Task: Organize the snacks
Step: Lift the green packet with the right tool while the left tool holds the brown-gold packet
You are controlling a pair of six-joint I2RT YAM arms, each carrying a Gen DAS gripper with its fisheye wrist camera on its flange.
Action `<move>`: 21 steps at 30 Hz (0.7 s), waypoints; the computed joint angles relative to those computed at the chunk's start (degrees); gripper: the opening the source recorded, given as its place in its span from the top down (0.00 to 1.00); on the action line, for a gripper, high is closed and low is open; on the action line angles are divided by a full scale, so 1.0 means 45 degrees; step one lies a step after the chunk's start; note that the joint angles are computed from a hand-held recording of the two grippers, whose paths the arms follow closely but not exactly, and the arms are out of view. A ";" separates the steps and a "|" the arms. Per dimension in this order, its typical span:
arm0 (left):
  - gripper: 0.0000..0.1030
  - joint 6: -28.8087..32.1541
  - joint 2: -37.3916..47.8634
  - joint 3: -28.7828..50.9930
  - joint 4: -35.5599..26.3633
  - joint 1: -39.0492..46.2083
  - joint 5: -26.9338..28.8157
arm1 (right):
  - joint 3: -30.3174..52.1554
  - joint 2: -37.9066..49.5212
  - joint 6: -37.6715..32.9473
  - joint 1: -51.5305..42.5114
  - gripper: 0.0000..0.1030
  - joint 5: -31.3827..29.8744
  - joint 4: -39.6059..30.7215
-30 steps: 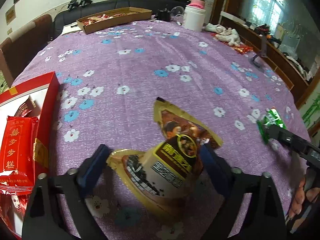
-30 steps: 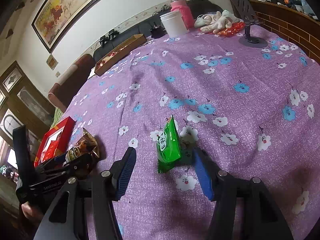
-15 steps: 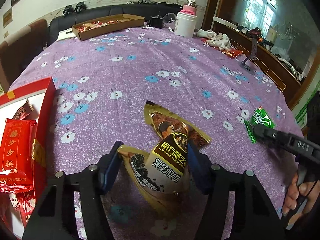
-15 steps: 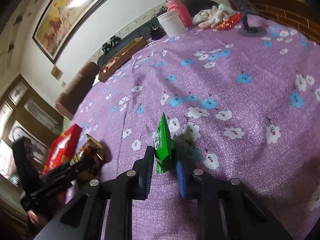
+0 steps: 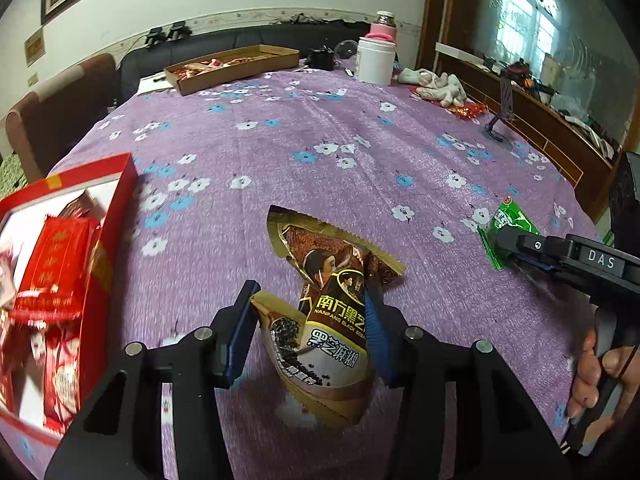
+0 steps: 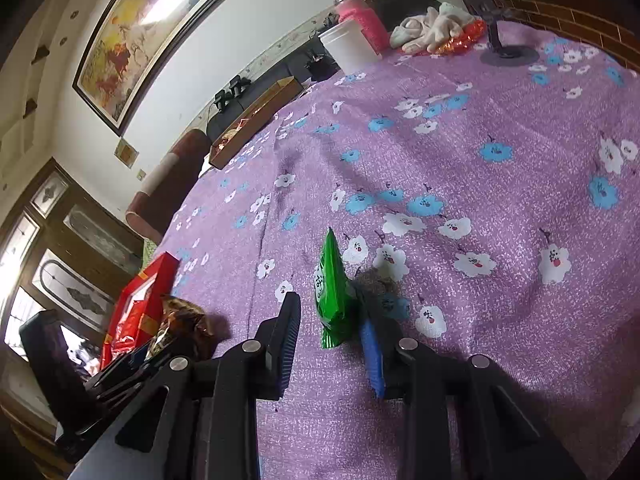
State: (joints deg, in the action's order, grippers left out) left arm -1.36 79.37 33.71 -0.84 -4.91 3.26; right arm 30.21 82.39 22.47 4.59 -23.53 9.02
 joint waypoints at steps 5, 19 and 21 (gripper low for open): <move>0.53 -0.0436 -0.0464 -0.0392 0.0003 -0.0203 -0.0541 | 0.0095 0.0020 -0.0117 0.0163 0.73 0.0273 -0.0098; 0.53 -0.0369 -0.1446 -0.1188 -0.0084 0.0806 -0.0101 | 0.0269 -0.0335 -0.0457 0.1442 0.80 0.1955 -0.0860; 0.53 -0.0288 -0.1571 -0.1292 -0.0089 0.1040 0.0004 | 0.0187 -0.0429 -0.0512 0.1607 0.80 0.2059 -0.0906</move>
